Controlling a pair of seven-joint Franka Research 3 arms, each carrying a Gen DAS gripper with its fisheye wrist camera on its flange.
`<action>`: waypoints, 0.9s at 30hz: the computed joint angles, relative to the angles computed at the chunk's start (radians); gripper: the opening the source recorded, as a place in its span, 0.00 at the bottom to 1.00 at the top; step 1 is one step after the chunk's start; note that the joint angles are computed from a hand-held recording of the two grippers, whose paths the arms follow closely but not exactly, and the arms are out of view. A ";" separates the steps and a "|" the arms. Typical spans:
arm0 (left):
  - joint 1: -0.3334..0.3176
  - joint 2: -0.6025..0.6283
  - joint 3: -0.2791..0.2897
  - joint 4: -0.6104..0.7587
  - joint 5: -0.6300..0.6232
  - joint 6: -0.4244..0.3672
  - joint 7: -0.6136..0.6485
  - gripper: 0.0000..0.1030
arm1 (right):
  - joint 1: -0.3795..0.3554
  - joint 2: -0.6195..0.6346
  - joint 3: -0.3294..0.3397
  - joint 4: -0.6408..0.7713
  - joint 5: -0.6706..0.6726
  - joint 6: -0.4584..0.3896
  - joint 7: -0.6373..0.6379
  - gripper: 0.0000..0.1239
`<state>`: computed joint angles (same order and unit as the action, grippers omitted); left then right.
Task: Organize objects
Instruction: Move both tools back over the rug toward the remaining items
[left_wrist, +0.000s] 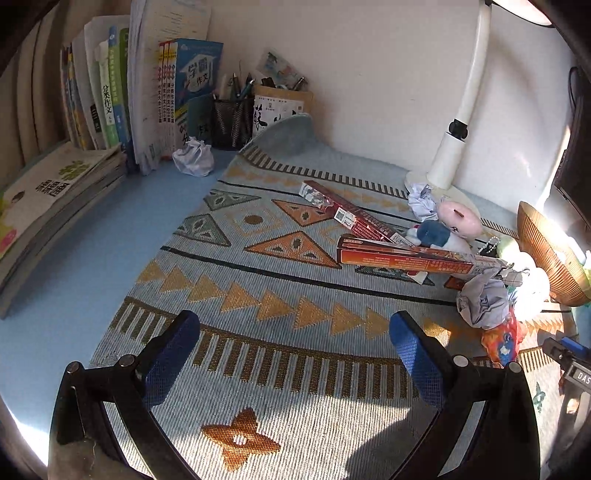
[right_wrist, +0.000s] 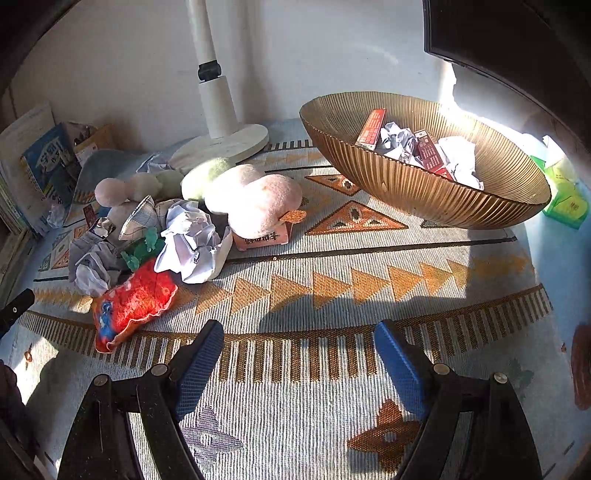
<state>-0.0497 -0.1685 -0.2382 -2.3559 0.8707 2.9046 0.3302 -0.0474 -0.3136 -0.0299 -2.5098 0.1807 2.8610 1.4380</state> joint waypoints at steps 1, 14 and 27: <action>-0.001 0.000 -0.001 0.000 0.002 -0.001 0.002 0.99 | -0.007 0.004 0.004 0.005 -0.006 -0.006 0.011 0.67; -0.026 0.004 0.043 -0.026 -0.181 0.048 0.104 0.99 | -0.023 -0.008 0.025 -0.012 -0.062 0.036 0.041 0.67; -0.003 0.001 0.037 -0.074 -0.382 0.154 0.229 0.99 | -0.010 -0.022 0.019 -0.026 -0.056 0.054 0.011 0.67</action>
